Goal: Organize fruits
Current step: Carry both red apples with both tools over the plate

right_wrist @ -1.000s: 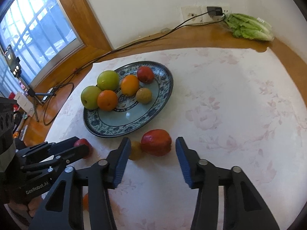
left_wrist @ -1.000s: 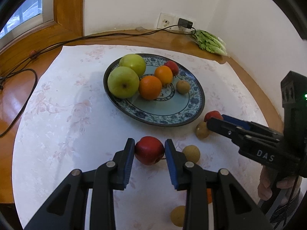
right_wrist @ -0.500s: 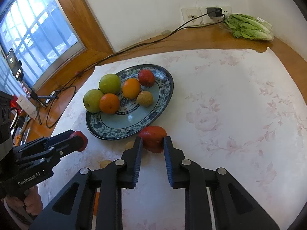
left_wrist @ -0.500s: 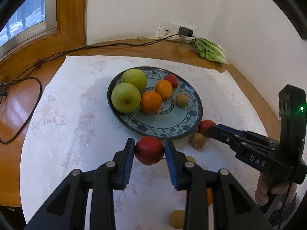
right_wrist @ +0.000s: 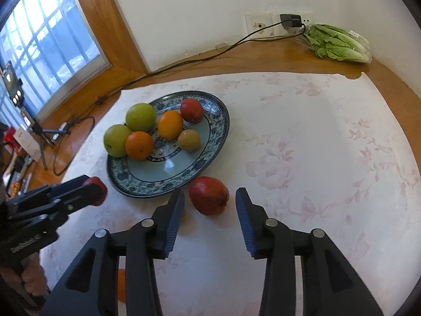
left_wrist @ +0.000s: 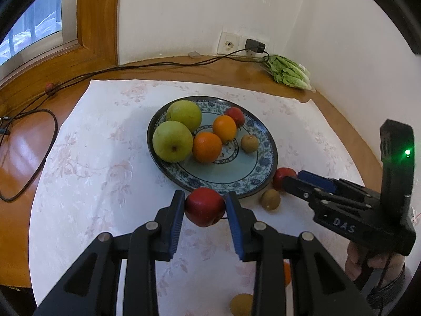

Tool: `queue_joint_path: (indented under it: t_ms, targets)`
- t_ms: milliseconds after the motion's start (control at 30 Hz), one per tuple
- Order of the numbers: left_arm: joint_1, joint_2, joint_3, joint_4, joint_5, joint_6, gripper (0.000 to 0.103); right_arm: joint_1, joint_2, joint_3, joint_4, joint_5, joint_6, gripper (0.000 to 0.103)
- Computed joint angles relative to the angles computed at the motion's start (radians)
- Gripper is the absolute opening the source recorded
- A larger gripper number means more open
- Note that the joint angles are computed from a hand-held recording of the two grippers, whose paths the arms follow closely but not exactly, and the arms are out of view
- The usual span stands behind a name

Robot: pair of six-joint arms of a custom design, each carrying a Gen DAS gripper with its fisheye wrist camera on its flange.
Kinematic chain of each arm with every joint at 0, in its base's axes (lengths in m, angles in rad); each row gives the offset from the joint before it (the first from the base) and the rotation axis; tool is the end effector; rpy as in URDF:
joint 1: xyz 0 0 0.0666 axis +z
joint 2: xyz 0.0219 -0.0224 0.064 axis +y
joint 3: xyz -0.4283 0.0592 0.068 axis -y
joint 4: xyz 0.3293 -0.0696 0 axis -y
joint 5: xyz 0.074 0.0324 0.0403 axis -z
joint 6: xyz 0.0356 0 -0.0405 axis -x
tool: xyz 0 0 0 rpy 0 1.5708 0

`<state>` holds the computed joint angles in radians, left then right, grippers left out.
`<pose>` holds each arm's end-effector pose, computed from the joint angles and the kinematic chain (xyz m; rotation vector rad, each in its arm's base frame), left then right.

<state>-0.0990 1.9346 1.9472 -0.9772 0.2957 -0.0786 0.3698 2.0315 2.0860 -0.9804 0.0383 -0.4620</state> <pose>0.6244 -0.0728 0.4219 0.3395 2.4934 -0.3824 0.6232 0.2397 0.4143 0.1323 2.5174 0.2961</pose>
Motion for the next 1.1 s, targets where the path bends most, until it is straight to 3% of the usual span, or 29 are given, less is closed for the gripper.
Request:
queue_joint_path:
  t_ms: [400, 600, 1100]
  targets:
    - [-0.020, 0.068, 0.105, -0.033, -0.047, -0.028, 0.034, -0.007, 0.006, -0.001, -0.004, -0.027, 0.003, 0.035]
    - [-0.028, 0.098, 0.137, -0.039, -0.062, -0.036, 0.034, -0.009, -0.028, -0.028, 0.054, -0.016, -0.004, 0.035]
    - [-0.029, 0.170, 0.242, -0.064, -0.091, -0.052, 0.034, -0.017, 0.083, 0.190, -0.037, -0.009, 0.079, 0.035]
